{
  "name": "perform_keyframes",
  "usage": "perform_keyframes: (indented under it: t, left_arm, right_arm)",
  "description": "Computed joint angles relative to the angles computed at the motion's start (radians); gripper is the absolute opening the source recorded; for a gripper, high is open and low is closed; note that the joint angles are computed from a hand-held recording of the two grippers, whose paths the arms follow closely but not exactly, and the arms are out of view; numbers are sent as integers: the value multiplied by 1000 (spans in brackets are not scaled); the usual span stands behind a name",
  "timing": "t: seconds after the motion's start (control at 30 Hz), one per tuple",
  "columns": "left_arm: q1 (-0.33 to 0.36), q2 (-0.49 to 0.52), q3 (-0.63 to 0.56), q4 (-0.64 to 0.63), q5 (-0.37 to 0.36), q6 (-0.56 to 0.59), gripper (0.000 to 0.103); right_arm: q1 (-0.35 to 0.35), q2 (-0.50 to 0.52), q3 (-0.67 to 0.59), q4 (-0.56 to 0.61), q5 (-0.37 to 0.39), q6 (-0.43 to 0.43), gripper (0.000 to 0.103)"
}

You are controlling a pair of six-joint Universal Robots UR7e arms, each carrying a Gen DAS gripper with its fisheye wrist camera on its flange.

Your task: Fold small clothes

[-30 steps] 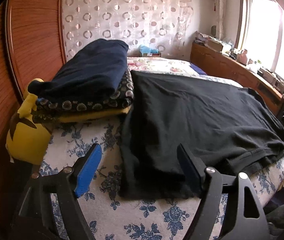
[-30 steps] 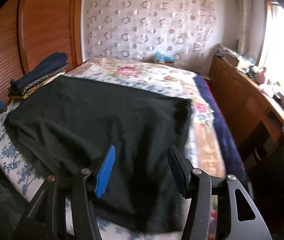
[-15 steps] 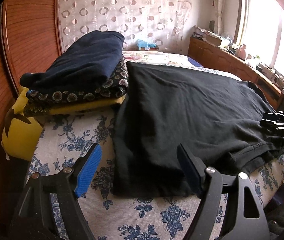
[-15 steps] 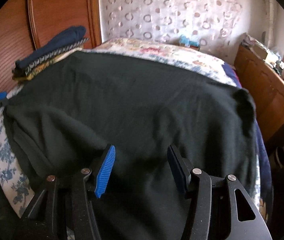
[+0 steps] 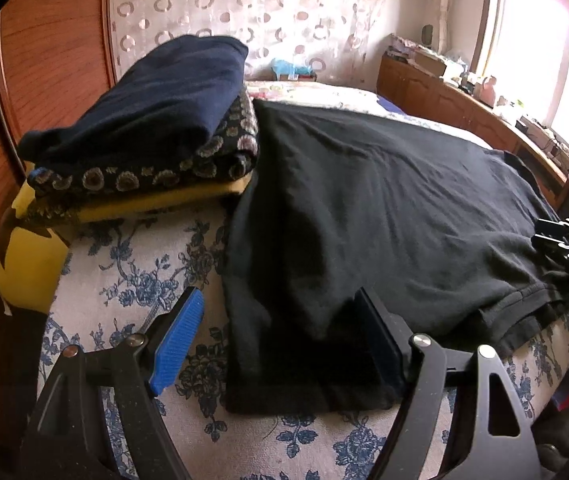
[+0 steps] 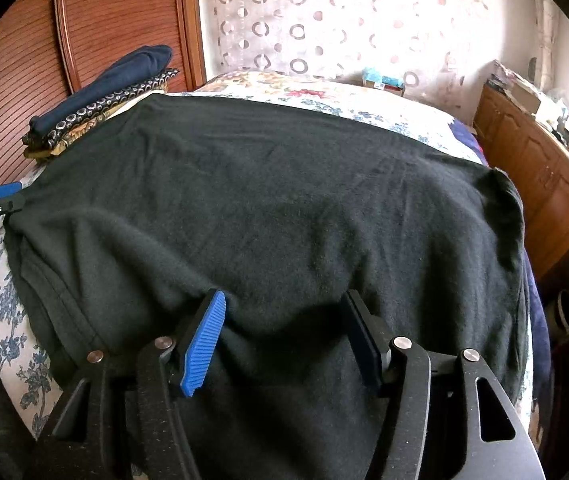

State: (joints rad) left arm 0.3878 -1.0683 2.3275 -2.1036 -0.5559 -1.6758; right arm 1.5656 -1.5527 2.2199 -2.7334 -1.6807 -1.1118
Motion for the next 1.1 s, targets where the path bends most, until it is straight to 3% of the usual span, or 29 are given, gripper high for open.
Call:
perform_keyframes:
  t: [0.73,0.77,0.8,1.0,1.1]
  left_arm:
    - [16,14,-20,15,-26,39,78]
    - [16,14,-21,16,-26,41,76]
    - [11,15,-16,2,-21,58,63]
    - [16,15,3,-144,-27,189,13]
    - [7,15,1,-187,-1,232,12]
  right_arm:
    - [-1,-16,15,-2,1,0,63]
    - [-1,-16,15,-2,1,0,63]
    - [-1,-17,17,-3,1,0,63]
    - [-1,-17,15,0,2,-1,63]
    - [-2,-19,17,0,2,-1,63]
